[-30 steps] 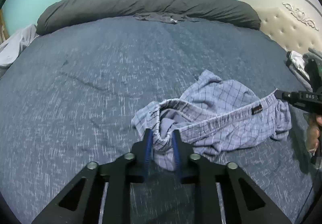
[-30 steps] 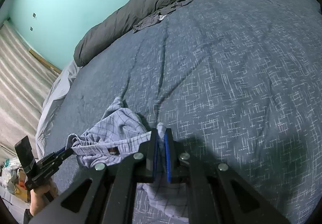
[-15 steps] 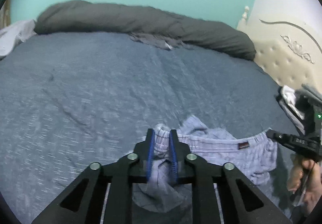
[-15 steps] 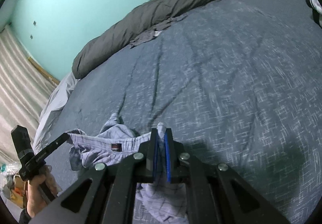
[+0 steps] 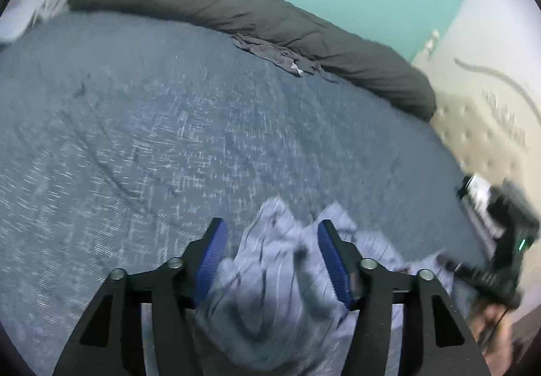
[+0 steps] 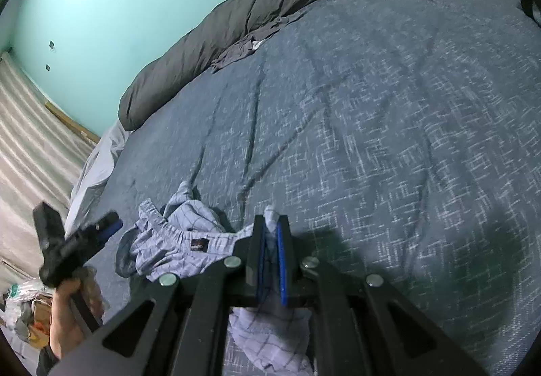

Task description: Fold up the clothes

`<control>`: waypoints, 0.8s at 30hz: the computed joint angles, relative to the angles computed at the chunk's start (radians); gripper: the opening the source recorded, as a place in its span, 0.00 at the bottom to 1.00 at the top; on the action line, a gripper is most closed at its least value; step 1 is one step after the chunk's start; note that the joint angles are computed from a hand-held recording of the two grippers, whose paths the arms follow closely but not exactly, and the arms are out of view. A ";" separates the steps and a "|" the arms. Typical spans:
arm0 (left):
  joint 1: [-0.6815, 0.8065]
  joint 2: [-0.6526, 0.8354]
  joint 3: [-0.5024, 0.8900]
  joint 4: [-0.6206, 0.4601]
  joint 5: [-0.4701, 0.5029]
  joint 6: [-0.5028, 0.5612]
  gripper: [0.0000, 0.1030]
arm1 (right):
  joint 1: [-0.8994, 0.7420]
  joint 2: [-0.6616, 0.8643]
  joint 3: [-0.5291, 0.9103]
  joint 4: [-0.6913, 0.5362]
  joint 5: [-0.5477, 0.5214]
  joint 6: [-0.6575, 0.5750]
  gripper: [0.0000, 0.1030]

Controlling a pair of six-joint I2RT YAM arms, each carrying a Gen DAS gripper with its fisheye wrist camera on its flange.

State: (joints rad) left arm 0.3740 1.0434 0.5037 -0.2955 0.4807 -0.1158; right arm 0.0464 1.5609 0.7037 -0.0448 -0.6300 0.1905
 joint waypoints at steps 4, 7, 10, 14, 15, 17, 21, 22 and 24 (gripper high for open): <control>-0.017 0.198 0.094 0.049 0.013 -0.028 0.62 | -0.007 0.008 0.006 0.001 -0.006 -0.004 0.06; -0.042 0.298 0.137 0.054 0.020 -0.040 0.61 | -0.010 0.005 0.006 -0.005 -0.011 -0.011 0.06; -0.065 0.338 0.144 0.052 0.031 -0.041 0.30 | -0.009 -0.005 0.005 -0.013 -0.012 -0.018 0.06; -0.086 0.260 0.119 0.010 0.009 -0.029 0.10 | -0.007 -0.035 0.000 -0.024 -0.017 -0.026 0.06; -0.087 0.218 0.113 -0.015 0.006 -0.025 0.08 | -0.007 -0.044 -0.001 -0.026 -0.019 -0.026 0.06; -0.092 0.120 0.111 -0.082 -0.011 -0.016 0.08 | -0.007 -0.074 -0.009 -0.029 -0.025 -0.030 0.06; -0.104 -0.081 0.154 -0.248 -0.035 0.000 0.07 | -0.012 -0.178 -0.026 -0.063 -0.035 -0.033 0.06; -0.101 -0.141 0.174 -0.308 -0.040 0.010 0.07 | -0.015 -0.221 -0.031 -0.084 -0.038 -0.042 0.06; -0.093 -0.242 0.229 -0.424 -0.045 0.038 0.07 | -0.022 -0.307 -0.037 -0.131 -0.046 -0.060 0.06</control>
State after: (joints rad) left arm 0.2807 0.8013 0.7326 -0.7195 0.4354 -0.0773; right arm 0.0241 1.2540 0.6669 -0.1755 -0.6760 0.1308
